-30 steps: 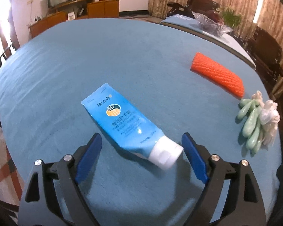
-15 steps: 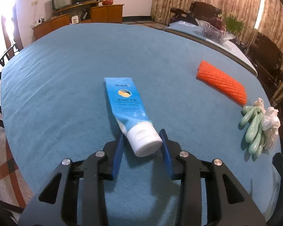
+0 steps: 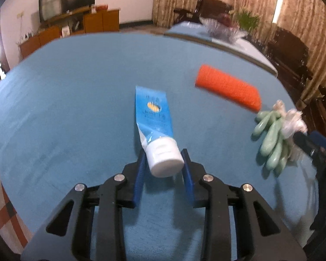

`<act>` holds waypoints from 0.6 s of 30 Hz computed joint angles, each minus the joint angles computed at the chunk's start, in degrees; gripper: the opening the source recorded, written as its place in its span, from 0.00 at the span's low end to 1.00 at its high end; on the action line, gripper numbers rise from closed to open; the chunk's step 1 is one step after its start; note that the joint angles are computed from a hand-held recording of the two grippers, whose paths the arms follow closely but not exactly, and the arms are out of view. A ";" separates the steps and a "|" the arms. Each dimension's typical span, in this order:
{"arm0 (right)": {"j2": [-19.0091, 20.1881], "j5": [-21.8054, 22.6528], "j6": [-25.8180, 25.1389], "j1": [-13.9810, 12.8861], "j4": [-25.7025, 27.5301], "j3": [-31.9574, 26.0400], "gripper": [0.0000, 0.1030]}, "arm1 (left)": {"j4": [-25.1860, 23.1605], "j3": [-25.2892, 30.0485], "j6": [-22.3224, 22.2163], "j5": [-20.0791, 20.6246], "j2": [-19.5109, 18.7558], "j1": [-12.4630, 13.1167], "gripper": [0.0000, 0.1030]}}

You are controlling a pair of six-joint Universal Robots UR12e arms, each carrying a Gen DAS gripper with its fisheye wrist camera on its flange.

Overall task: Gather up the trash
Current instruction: 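Grasp the blue cream tube with the left tool while the right tool grasps white crumpled tissue, then carry the tube and tissue over the black bin and open both tools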

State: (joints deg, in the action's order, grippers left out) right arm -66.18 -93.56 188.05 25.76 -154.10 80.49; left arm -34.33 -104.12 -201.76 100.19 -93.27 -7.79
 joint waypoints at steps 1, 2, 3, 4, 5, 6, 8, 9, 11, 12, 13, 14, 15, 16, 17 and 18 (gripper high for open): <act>0.25 0.31 0.18 -0.13 0.34 -0.33 0.81 | 1.08 -0.25 0.93 0.45 -0.11 -0.14 0.30; 0.43 0.69 0.44 -0.26 0.45 -0.54 0.81 | 0.94 -0.01 1.80 0.57 -0.31 -0.20 0.30; 0.72 1.06 0.64 -0.40 0.72 -0.96 0.81 | 0.88 0.27 2.49 0.06 -0.57 -0.11 0.31; 0.79 1.10 0.62 -0.40 0.85 -1.08 0.81 | 0.90 0.41 2.61 -0.29 -0.64 0.03 0.33; 1.01 1.28 0.45 -0.44 1.02 -1.44 0.81 | 0.84 0.77 2.38 -0.93 -0.93 0.23 0.37; 1.05 1.47 0.34 -0.46 1.04 -1.51 0.80 | 0.81 0.91 2.26 -1.40 -0.99 0.45 0.40; 1.22 2.71 0.03 -0.64 1.43 -1.88 0.73 | 0.72 1.52 1.90 -1.63 -1.47 0.64 0.39; 1.26 3.47 -0.06 -0.73 1.78 -2.03 0.66 | 0.61 1.85 1.85 -1.48 -1.80 0.69 0.30; 1.31 5.63 -0.47 -1.06 2.78 -2.34 0.54 | 0.69 2.13 1.73 -1.81 -2.05 0.93 0.27; 1.30 6.04 -0.69 -1.09 3.28 -2.45 0.48 | 0.67 2.22 1.53 -2.03 -2.10 1.05 0.27; 1.27 6.40 -0.92 -1.14 3.50 -2.47 0.42 | 0.85 2.22 1.21 -2.38 -2.09 1.18 0.27; 1.12 7.15 -1.21 -1.27 3.32 -2.31 0.39 | 1.03 2.02 1.15 -2.61 -1.81 1.33 0.27; 0.93 7.34 -1.34 -1.30 3.13 -2.06 0.33 | 1.41 1.87 1.19 -2.88 -1.60 1.37 0.27; 0.70 7.53 -1.55 -1.35 2.95 -1.83 0.27 | 1.69 1.80 1.32 -3.01 -1.46 1.33 0.27; 0.40 8.06 -1.68 -1.49 2.65 -1.53 0.26 | 2.17 1.63 1.62 -3.17 -1.14 1.23 0.27; 0.16 8.49 -1.57 -1.60 2.26 -1.24 0.25 | 2.60 1.46 1.94 -3.21 -0.86 1.07 0.27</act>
